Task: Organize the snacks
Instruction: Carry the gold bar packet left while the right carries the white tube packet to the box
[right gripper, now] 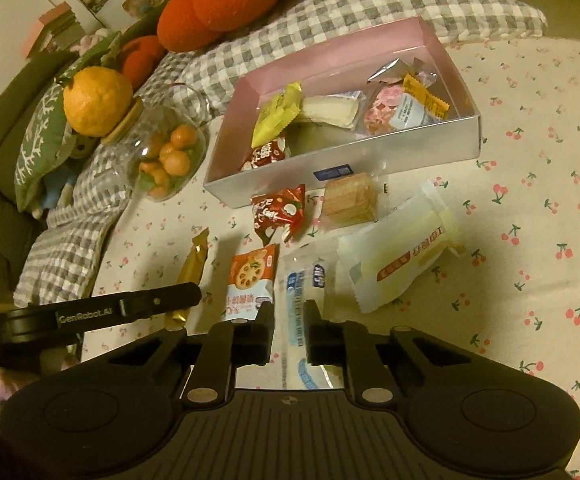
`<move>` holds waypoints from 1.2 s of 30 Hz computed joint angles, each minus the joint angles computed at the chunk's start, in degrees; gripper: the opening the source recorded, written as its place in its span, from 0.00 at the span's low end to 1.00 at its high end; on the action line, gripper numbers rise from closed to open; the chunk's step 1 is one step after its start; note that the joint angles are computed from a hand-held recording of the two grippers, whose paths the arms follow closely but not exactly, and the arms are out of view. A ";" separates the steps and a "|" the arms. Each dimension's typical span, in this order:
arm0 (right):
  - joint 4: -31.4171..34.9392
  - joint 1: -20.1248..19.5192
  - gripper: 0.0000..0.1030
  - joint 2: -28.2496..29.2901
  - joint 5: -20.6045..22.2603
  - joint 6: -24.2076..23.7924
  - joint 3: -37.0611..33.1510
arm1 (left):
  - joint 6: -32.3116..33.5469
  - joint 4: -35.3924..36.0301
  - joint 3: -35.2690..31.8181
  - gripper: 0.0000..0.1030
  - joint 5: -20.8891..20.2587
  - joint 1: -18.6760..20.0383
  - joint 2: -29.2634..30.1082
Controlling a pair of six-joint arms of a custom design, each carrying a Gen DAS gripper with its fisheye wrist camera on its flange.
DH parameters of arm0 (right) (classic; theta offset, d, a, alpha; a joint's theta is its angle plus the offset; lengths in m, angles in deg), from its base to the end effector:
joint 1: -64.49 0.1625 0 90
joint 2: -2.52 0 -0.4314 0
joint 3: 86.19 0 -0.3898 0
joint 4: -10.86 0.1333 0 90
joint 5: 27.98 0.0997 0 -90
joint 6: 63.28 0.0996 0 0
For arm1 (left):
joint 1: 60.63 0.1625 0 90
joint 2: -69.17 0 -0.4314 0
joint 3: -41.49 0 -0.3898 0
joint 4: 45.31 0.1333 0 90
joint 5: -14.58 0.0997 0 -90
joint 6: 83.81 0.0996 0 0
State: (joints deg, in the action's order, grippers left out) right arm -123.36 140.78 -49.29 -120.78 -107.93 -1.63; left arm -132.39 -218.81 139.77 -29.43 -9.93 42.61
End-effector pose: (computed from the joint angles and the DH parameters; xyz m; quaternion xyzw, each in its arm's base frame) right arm -0.0440 -0.7222 0.2130 0.2630 -0.9593 0.0754 0.0699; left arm -0.2340 -0.6095 -0.0621 -0.1140 0.9094 -0.3377 0.2143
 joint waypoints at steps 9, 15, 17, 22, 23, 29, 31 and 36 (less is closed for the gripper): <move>-8.86 1.02 0.40 0.88 -5.96 -7.82 4.97 | -2.16 3.60 -0.21 0.25 -0.12 0.24 -0.23; -19.09 1.88 0.43 1.29 -10.97 -19.01 10.90 | -2.76 4.89 -0.41 0.25 -0.25 0.37 -0.23; -23.27 1.80 0.41 1.37 -10.74 -23.24 12.72 | -2.76 5.10 -0.49 0.25 -0.39 0.39 -0.19; -21.32 1.78 0.28 1.61 -10.56 -20.36 11.14 | -2.47 4.79 -0.29 0.25 -0.42 0.23 -0.30; -19.00 1.67 0.27 1.56 -10.10 -18.17 10.05 | -2.42 4.65 -0.22 0.25 -0.40 0.20 -0.34; -4.58 0.99 0.22 1.32 -5.77 -5.43 3.10 | -2.31 3.55 0.37 0.25 0.02 -0.08 -0.74; -1.72 0.86 0.22 1.30 -4.29 -2.93 1.62 | -2.36 3.36 0.44 0.25 0.14 -0.13 -0.85; 1.64 0.69 0.22 0.35 0.27 0.63 -0.71 | -2.00 2.41 0.35 0.25 1.05 -0.47 -0.93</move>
State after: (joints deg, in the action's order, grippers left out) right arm -121.72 141.47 -48.94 -120.51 -107.30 -2.34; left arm -134.39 -216.40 140.11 -28.38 -10.40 41.68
